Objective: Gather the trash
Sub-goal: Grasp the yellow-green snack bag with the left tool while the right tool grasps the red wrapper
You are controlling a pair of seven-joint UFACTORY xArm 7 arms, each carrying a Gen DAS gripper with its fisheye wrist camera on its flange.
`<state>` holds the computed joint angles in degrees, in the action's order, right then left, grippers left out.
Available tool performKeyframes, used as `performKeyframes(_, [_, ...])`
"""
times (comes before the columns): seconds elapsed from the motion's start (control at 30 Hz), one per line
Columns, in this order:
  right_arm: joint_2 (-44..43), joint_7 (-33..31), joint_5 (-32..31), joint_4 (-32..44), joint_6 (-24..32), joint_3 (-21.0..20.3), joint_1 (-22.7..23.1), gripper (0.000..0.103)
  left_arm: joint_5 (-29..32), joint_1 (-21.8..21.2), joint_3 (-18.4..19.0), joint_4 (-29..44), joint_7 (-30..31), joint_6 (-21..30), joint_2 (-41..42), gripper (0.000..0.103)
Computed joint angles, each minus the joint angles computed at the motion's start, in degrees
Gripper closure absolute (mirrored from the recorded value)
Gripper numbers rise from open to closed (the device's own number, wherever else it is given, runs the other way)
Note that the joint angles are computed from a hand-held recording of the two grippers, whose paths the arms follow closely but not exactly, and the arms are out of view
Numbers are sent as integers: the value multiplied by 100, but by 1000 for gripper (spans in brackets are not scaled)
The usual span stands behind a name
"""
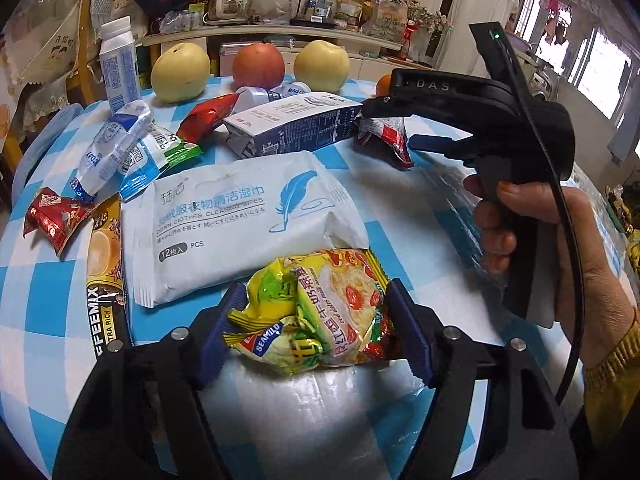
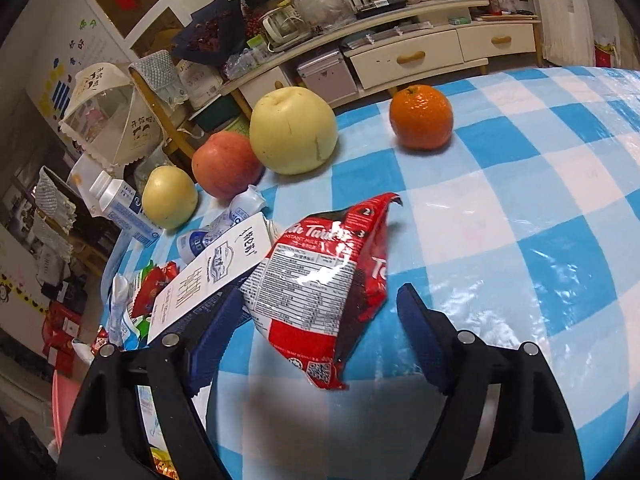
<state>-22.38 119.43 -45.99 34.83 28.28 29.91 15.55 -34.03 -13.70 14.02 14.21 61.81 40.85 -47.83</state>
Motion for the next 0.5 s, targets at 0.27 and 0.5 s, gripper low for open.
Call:
performKeyframes(0.27, [286,-332,-17,272,535,-104,256,29,-206,99,273,175,202,346,176,40])
performKeyframes(0.5, [345,-421,-40,341,756,-215,490,34,-472,371,406,440,441,842,496,46])
